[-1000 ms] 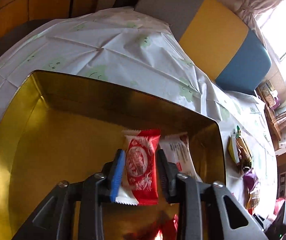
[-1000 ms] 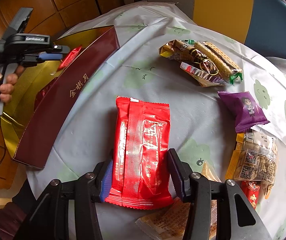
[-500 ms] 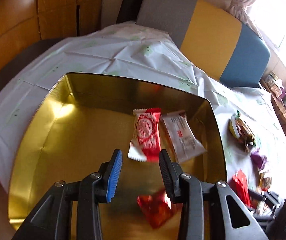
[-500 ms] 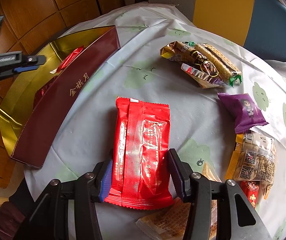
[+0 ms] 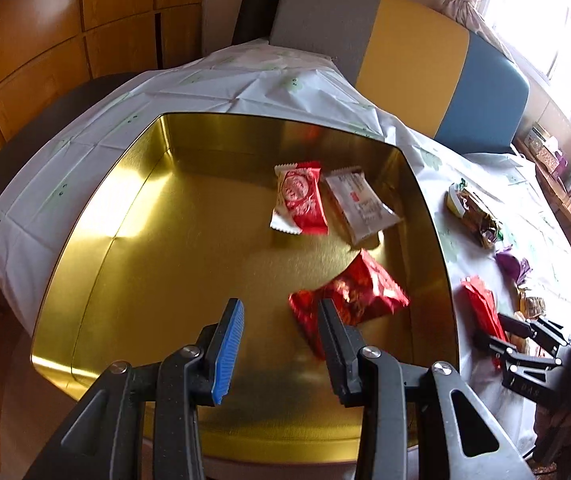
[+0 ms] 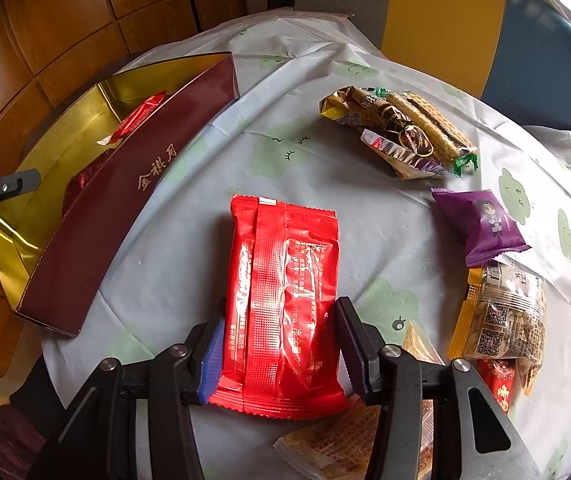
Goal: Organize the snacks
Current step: 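Carry the large red packet toward the gold tin with the right tool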
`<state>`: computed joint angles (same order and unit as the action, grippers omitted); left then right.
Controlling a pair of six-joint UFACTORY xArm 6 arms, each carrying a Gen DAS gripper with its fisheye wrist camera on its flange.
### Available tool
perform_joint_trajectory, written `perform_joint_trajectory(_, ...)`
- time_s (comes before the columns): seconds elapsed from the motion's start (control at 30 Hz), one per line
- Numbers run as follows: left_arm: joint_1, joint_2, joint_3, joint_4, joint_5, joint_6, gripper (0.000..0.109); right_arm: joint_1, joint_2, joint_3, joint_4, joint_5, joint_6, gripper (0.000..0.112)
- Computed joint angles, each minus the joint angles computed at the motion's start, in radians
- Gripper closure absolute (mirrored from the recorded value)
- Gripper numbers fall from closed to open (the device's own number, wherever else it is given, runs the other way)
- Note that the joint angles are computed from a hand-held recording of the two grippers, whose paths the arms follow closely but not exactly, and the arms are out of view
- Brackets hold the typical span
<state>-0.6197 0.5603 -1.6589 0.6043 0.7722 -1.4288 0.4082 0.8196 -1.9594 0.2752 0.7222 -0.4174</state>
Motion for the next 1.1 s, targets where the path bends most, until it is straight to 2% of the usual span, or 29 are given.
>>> perform_joint_trajectory(0.6,-0.012,-0.057,0.105,0.033,-0.029,-0.082,0.07,0.015,-0.051,0.106,-0.055,-0.112,0.092,0.061)
perform_joint_trajectory(0.83,-0.015,-0.078,0.14,0.06,-0.038,-0.112,0.07,0.02,-0.058,0.118,-0.089,-0.122,0.146,0.062)
perform_joint_trajectory(1.1,-0.015,-0.102,0.172,0.087,-0.038,-0.144,0.07,0.022,-0.055,0.09,-0.099,-0.079,0.22,0.066)
